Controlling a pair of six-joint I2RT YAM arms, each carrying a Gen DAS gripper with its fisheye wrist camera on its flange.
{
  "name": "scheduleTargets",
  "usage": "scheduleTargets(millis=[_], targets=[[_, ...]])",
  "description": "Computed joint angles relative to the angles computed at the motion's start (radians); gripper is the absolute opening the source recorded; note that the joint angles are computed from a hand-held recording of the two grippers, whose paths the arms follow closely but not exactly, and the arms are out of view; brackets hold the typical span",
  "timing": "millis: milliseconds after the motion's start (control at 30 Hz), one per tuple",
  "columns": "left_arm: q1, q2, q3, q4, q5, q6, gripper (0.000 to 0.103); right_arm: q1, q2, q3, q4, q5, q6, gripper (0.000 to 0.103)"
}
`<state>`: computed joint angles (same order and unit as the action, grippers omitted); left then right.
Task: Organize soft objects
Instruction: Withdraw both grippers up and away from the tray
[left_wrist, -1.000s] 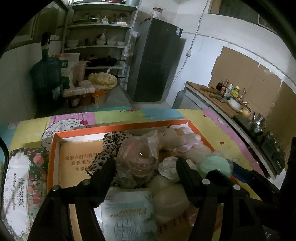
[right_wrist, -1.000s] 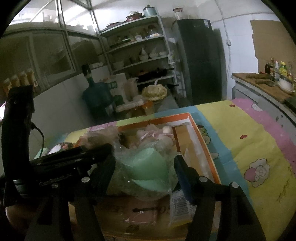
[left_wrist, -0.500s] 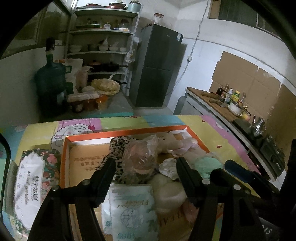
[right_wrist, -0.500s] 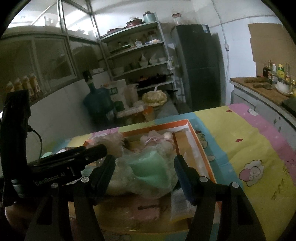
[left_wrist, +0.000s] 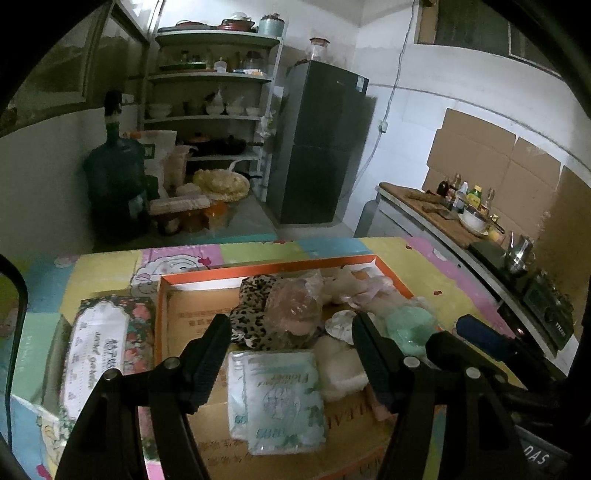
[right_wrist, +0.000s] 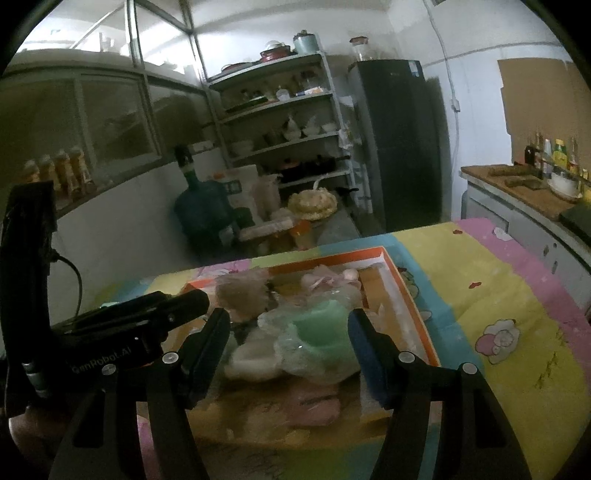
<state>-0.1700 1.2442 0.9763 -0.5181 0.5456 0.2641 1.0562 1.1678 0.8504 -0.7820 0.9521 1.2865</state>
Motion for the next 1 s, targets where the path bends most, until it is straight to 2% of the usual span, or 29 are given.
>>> scheduleTargets(millis=[167,567,1000], targets=[[0.038,-0.054,-0.014,-0.022,0.017,0.021,0.067,0.051,0.054,0.065,-0.074,0.036,0.063,0.068],[0.163,-0.181,-0.042,-0.101,0.083,0.086,0.067,0.188,0.233,0.268,-0.384,0.111,0.325,0.068],[0.33,-0.258,-0.055,-0.202,0.19,0.187,0.067,0.28,0.345,0.392,-0.568,0.129,0.512,0.068]])
